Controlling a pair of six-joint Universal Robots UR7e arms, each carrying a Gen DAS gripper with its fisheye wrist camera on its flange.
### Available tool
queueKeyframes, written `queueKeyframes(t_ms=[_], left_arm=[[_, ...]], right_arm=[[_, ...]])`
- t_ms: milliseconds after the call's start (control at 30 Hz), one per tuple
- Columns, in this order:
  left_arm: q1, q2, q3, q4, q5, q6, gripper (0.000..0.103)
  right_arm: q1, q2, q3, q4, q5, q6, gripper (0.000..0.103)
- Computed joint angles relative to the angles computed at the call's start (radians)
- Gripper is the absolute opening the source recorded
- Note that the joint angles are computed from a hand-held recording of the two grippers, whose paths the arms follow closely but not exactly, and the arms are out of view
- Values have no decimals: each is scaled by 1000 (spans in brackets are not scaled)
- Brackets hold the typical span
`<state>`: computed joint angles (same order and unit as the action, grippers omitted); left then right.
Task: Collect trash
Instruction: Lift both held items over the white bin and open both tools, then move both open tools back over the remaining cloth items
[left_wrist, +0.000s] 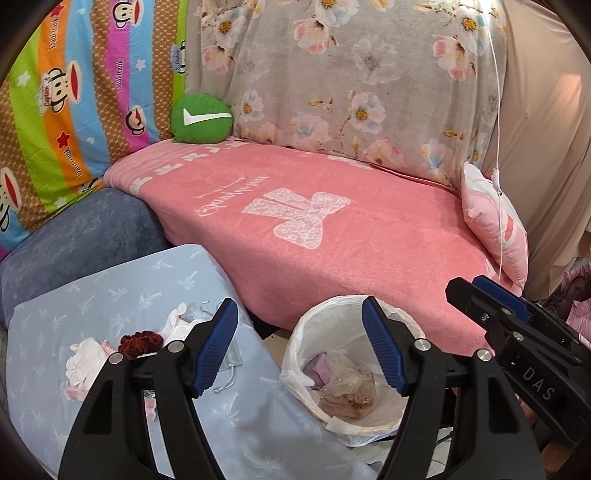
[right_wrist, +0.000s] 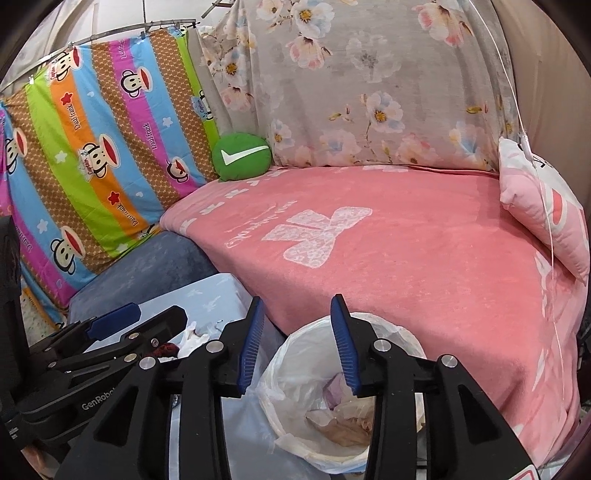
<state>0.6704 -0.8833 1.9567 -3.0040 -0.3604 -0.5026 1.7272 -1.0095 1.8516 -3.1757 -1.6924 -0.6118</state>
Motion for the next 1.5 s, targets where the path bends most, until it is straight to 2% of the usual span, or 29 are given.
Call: queueKeyframes(t_ms=[167,400,733,900,1100,1233,1400,1500], left_arm=[[2,-57,59,60,14,-99,67],[4,-167,158,227,51,-312,70],[19,-353,271,641,74,-721,73],[34,-423,304,804,67,-861,73],[59,-501,345,922,51,-966,77],[87,-542,369,944,38,-996,79],[131,-586,399,936,26,-989,79],[165,-596,410,879,20,-936,79]], right_arm=[[21,12,20,6,-2,-3,40],[54,40,47,16,-2,-1,40],[98,105,69,34,-23,1,42],[117,149,65,44,-36,3,42],[134,213,47,64,-56,10,42],[144,266,22,77,-65,10,42],[155,334,-18,92,-80,18,42],[161,380,-53,102,-90,24,42]])
